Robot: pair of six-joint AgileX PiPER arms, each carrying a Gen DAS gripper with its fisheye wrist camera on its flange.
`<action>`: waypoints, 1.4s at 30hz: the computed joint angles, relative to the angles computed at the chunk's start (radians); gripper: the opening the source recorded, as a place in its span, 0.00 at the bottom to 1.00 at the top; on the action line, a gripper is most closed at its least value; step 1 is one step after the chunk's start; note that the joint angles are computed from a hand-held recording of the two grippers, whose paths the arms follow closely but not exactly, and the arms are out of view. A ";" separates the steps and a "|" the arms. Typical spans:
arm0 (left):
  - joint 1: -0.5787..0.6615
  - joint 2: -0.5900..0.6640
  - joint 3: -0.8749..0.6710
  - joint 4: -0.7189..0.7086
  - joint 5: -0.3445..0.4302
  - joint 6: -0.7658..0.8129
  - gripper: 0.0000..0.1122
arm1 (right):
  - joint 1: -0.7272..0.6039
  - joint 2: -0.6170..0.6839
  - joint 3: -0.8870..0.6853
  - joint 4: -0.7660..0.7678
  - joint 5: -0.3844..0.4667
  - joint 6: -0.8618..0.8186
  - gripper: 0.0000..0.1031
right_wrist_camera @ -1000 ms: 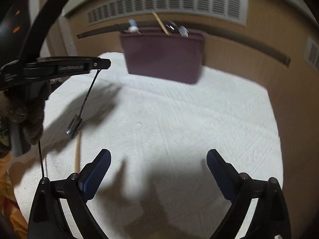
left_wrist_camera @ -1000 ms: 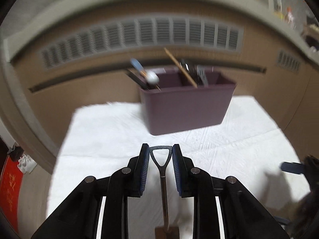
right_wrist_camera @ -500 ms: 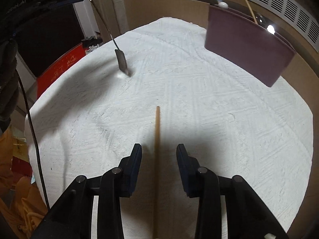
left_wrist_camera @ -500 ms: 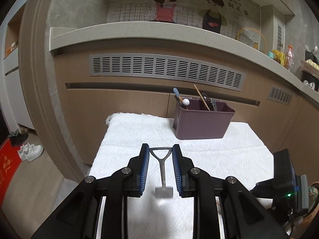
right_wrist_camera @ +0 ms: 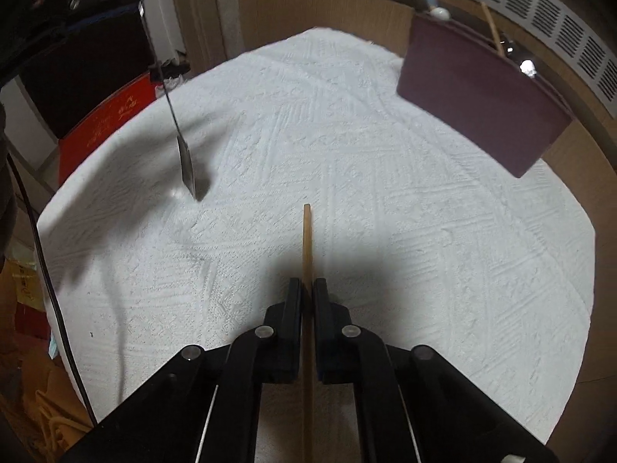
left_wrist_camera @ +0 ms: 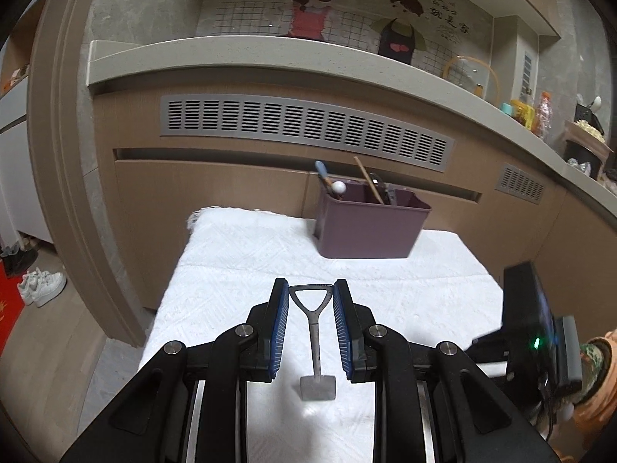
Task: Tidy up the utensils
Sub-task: 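Grasp the wooden chopstick with the right tool while the left holds the shovel utensil, then lift both held utensils and lower them into the purple caddy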
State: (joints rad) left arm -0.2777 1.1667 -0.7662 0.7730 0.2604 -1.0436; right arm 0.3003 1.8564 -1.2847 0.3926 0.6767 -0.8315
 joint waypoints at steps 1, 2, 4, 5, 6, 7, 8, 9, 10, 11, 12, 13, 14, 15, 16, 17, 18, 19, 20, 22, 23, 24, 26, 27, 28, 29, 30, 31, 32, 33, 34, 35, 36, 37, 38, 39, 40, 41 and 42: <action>-0.013 -0.001 -0.007 0.011 0.011 -0.008 0.22 | -0.014 -0.012 0.001 0.020 0.002 -0.014 0.05; -0.031 -0.003 -0.015 0.029 0.026 -0.022 0.21 | -0.031 -0.031 0.007 0.045 -0.005 -0.033 0.05; -0.075 -0.005 -0.038 0.069 0.057 -0.051 0.22 | -0.070 -0.069 0.010 0.095 -0.005 -0.070 0.05; -0.101 -0.003 -0.054 0.091 0.077 -0.068 0.22 | -0.091 -0.086 0.009 0.123 0.001 -0.094 0.05; -0.122 0.001 -0.069 0.105 0.093 -0.078 0.21 | -0.103 -0.101 0.011 0.139 0.005 -0.105 0.05; -0.136 0.006 -0.082 0.112 0.104 -0.082 0.22 | -0.120 -0.120 0.012 0.163 0.011 -0.122 0.05; -0.157 0.016 -0.103 0.127 0.123 -0.092 0.22 | -0.142 -0.136 0.011 0.196 0.017 -0.146 0.05; -0.181 0.032 -0.130 0.143 0.146 -0.102 0.21 | -0.165 -0.151 0.009 0.233 0.023 -0.171 0.05; -0.195 0.044 -0.148 0.154 0.160 -0.110 0.22 | -0.178 -0.162 0.005 0.251 0.031 -0.181 0.05; -0.218 0.066 -0.183 0.173 0.180 -0.124 0.21 | -0.199 -0.173 0.000 0.288 0.037 -0.204 0.05; -0.229 0.079 -0.204 0.183 0.189 -0.128 0.21 | -0.214 -0.181 -0.002 0.318 0.038 -0.224 0.05; -0.245 0.100 -0.240 0.201 0.202 -0.133 0.22 | -0.225 -0.187 -0.011 0.341 0.038 -0.235 0.05; -0.260 0.123 -0.282 0.223 0.218 -0.138 0.22 | -0.239 -0.191 -0.023 0.367 0.040 -0.248 0.05; -0.267 0.138 -0.311 0.231 0.228 -0.132 0.21 | -0.247 -0.198 -0.032 0.391 0.030 -0.259 0.05; -0.274 0.162 -0.361 0.237 0.239 -0.117 0.21 | -0.250 -0.204 -0.045 0.409 0.017 -0.268 0.05; -0.274 0.180 -0.401 0.232 0.245 -0.094 0.21 | -0.256 -0.209 -0.064 0.451 -0.005 -0.298 0.05; -0.274 0.210 -0.460 0.234 0.256 -0.073 0.21 | -0.258 -0.211 -0.083 0.480 -0.023 -0.314 0.05; -0.275 0.239 -0.513 0.247 0.268 -0.063 0.22 | -0.262 -0.205 -0.112 0.491 -0.025 -0.317 0.05; -0.277 0.268 -0.562 0.270 0.283 -0.065 0.21 | -0.265 -0.187 -0.168 0.503 -0.026 -0.308 0.05; -0.267 0.322 -0.657 0.285 0.295 -0.041 0.22 | -0.270 -0.149 -0.268 0.517 -0.032 -0.277 0.05; -0.259 0.347 -0.701 0.288 0.295 -0.027 0.21 | -0.273 -0.113 -0.353 0.522 -0.028 -0.241 0.05; -0.244 0.383 -0.765 0.282 0.289 -0.002 0.22 | -0.282 -0.082 -0.423 0.540 -0.016 -0.223 0.05; -0.211 0.451 -0.881 0.224 0.280 0.080 0.22 | -0.290 -0.023 -0.540 0.581 -0.011 -0.211 0.05; -0.196 0.475 -0.917 0.212 0.274 0.097 0.21 | -0.284 0.002 -0.593 0.577 -0.025 -0.189 0.05; -0.177 0.519 -0.980 0.183 0.271 0.133 0.21 | -0.275 0.043 -0.669 0.561 -0.038 -0.161 0.05; -0.160 0.554 -1.029 0.151 0.268 0.169 0.22 | -0.267 0.067 -0.704 0.559 -0.052 -0.161 0.05; -0.135 0.603 -1.089 0.117 0.256 0.194 0.22 | -0.257 0.094 -0.739 0.560 -0.070 -0.167 0.05; -0.119 0.631 -1.118 0.097 0.242 0.207 0.21 | -0.241 0.126 -0.780 0.551 -0.092 -0.174 0.05; -0.106 0.659 -1.149 0.072 0.235 0.228 0.21 | -0.227 0.138 -0.790 0.535 -0.120 -0.174 0.05; -0.085 0.699 -1.186 0.027 0.221 0.266 0.21 | -0.215 0.154 -0.806 0.515 -0.135 -0.163 0.05; -0.071 0.725 -1.206 -0.005 0.212 0.292 0.21 | -0.202 0.189 -0.844 0.488 -0.143 -0.139 0.05; -0.055 0.756 -1.228 -0.045 0.201 0.324 0.21 | -0.198 0.210 -0.870 0.471 -0.146 -0.119 0.05; -0.049 0.772 -1.235 -0.056 0.195 0.332 0.21 | -0.194 0.227 -0.879 0.474 -0.158 -0.120 0.05; -0.037 0.798 -1.248 -0.071 0.182 0.341 0.21 | -0.190 0.264 -0.913 0.475 -0.162 -0.110 0.05; -0.030 0.818 -1.260 -0.076 0.175 0.344 0.21 | -0.190 0.285 -0.928 0.482 -0.165 -0.113 0.05; -0.021 0.837 -1.266 -0.076 0.161 0.339 0.21 | -0.186 0.317 -0.956 0.474 -0.175 -0.101 0.05; -0.011 0.860 -1.279 -0.091 0.151 0.347 0.21 | -0.185 0.337 -0.971 0.473 -0.180 -0.100 0.05; -0.003 0.876 -1.286 -0.111 0.143 0.358 0.21 | -0.184 0.377 -1.020 0.445 -0.163 -0.070 0.05; 0.009 0.908 -1.316 -0.171 0.144 0.403 0.21 | -0.181 0.401 -1.041 0.428 -0.152 -0.055 0.05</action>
State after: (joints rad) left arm -0.2685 2.0747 -2.0825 0.6025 0.4040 -0.6405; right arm 0.1188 2.2574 -2.3261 0.8211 0.5245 -0.8862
